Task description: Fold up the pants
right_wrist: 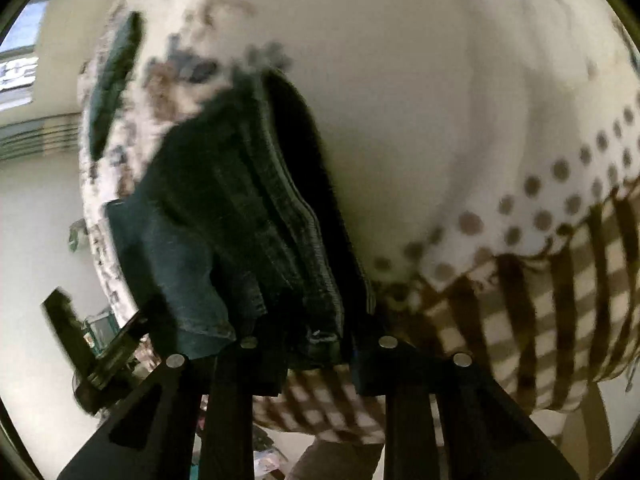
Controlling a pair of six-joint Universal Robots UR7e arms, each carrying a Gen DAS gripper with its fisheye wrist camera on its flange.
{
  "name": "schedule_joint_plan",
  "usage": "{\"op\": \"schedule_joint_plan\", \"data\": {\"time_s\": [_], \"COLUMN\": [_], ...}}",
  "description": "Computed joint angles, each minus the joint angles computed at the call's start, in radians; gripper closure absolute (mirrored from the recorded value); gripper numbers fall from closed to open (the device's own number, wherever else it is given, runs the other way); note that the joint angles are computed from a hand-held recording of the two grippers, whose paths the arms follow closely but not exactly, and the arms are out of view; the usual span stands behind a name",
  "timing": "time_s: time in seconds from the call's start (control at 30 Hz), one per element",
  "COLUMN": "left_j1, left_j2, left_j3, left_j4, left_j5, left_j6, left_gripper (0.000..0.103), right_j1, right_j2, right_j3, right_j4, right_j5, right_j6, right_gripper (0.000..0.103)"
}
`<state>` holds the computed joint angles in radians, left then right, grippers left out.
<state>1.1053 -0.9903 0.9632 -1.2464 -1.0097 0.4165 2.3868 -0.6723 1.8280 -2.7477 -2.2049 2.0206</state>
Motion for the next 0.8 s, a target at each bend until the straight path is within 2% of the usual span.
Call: {"op": "schedule_joint_plan", "data": {"time_s": [0.13,0.17,0.23,0.3,0.33,0.37,0.43,0.53,0.67,0.8], "left_j1": [-0.008,-0.007,0.000,0.019,0.041,0.057,0.090,0.131,0.153,0.167], "left_j2": [-0.021,-0.018,0.001,0.034,0.076,0.111,0.177,0.284,0.338,0.407], "left_j3": [0.034,0.029,-0.005,-0.084,-0.171,-0.232,-0.336,-0.488,-0.564,-0.711], "left_j4": [-0.023,-0.012,0.033,0.101,0.182,0.237,0.329,0.442,0.498,0.598], "left_j5": [0.011,0.008,-0.028,-0.103,-0.179,-0.226,-0.298,-0.389,-0.436,-0.470], "left_j6": [0.026,0.020,-0.021,-0.061,-0.112,-0.148,-0.209,-0.300,-0.306,-0.288], "left_gripper": [0.017,0.017,0.017,0.017,0.015,0.006,0.005,0.006,0.005,0.005], "right_j1": [-0.011,-0.012,-0.011,0.003,0.009,0.003,-0.008,-0.025,-0.047,-0.046], "right_j2": [0.003,0.000,0.006,0.018,0.026,0.036,0.052,0.139,0.223,0.292], "right_j3": [0.005,0.009,0.014,0.027,0.035,0.032,0.053,0.083,0.070,0.035], "right_j4": [-0.005,-0.015,-0.074,-0.160,-0.207,-0.231,-0.284,-0.556,-0.786,-0.965], "right_j5": [0.005,0.006,-0.010,-0.042,-0.056,-0.057,-0.022,-0.028,-0.077,-0.157], "right_j6": [-0.017,-0.027,-0.055,-0.084,-0.094,-0.106,-0.100,-0.123,-0.235,-0.295], "right_gripper": [0.077,0.073,0.058,0.031,0.024,0.014,0.014,0.013,0.002,0.000]}}
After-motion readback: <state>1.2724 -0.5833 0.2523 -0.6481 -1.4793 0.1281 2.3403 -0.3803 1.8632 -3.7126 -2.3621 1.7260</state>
